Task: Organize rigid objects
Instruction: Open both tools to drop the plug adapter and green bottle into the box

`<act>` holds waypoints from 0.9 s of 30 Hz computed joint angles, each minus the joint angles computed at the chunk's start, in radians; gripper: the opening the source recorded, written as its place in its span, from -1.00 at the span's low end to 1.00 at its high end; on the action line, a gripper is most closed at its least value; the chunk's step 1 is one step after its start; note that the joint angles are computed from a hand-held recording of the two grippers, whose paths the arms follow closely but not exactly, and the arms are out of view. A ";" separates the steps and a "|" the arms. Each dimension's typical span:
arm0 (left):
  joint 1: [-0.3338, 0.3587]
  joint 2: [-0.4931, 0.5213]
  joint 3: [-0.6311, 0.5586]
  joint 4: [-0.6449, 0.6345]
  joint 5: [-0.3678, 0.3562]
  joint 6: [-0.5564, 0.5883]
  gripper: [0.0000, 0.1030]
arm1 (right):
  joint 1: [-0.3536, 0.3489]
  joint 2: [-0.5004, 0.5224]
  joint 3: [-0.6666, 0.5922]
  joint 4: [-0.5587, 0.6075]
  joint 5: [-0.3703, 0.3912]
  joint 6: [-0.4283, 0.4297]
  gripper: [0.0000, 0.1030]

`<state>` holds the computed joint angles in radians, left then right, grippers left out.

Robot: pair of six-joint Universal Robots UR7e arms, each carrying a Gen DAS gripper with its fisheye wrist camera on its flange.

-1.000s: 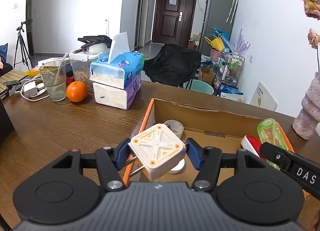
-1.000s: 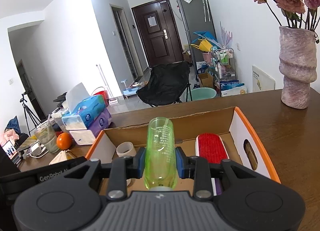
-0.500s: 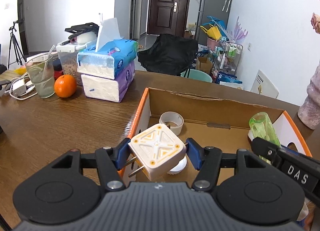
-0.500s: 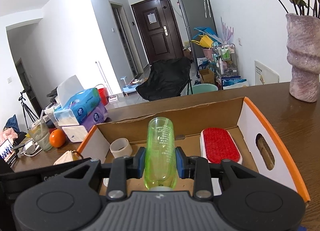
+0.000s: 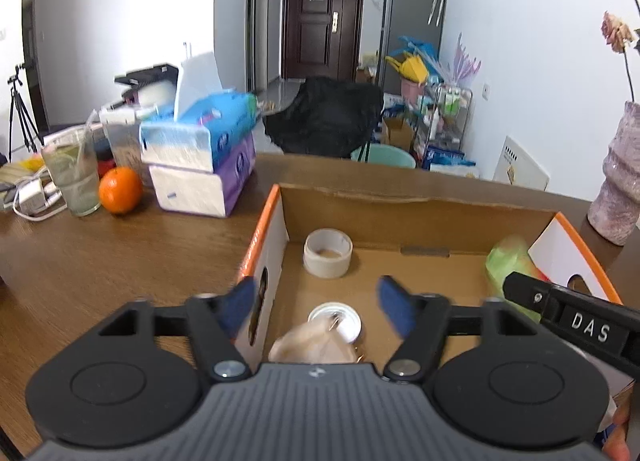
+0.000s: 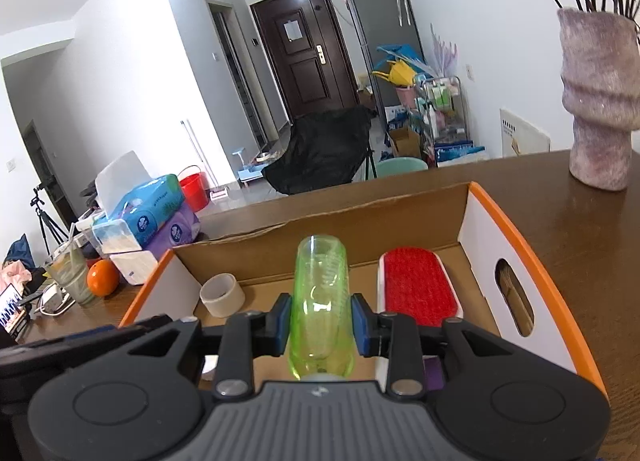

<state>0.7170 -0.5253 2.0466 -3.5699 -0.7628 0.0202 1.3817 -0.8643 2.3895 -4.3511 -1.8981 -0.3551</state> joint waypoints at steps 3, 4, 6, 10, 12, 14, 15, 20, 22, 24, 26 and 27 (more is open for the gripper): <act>-0.012 0.001 0.005 -0.021 0.022 0.015 0.91 | 0.000 0.000 0.008 -0.037 -0.006 -0.003 0.14; -0.013 -0.005 0.005 -0.002 0.026 0.003 0.96 | 0.001 0.002 0.008 -0.057 -0.010 -0.003 0.43; -0.012 -0.015 0.005 0.022 0.035 -0.024 1.00 | 0.006 0.006 0.009 -0.088 -0.024 -0.008 0.65; -0.006 -0.027 0.005 0.047 0.046 -0.042 1.00 | 0.000 -0.009 0.018 -0.097 -0.029 0.005 0.91; -0.003 -0.029 0.002 0.060 0.046 -0.047 1.00 | -0.002 -0.014 0.022 -0.099 -0.024 0.007 0.96; -0.003 -0.029 -0.001 0.073 0.047 -0.052 1.00 | -0.002 -0.020 0.027 -0.098 -0.020 0.007 0.96; -0.003 -0.028 0.000 0.075 0.048 -0.052 1.00 | -0.002 -0.021 0.028 -0.100 -0.020 0.006 0.97; -0.003 -0.032 0.004 0.069 0.040 -0.057 1.00 | 0.002 -0.024 0.035 -0.104 -0.022 0.004 1.00; -0.002 -0.039 0.008 0.072 0.035 -0.064 1.00 | 0.006 -0.025 0.036 -0.101 -0.029 0.002 1.00; -0.002 -0.046 0.013 0.075 0.026 -0.073 1.00 | 0.009 -0.025 0.040 -0.110 -0.034 -0.001 1.00; -0.003 -0.052 0.018 0.077 0.028 -0.081 1.00 | 0.013 -0.023 0.046 -0.123 -0.036 -0.006 1.00; -0.006 -0.055 0.021 0.078 0.031 -0.085 1.00 | 0.013 -0.023 0.052 -0.133 -0.035 -0.008 1.00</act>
<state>0.7111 -0.5802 2.0679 -3.4916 -0.7319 -0.0649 1.3951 -0.8868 2.4419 -4.4837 -1.9332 -0.3627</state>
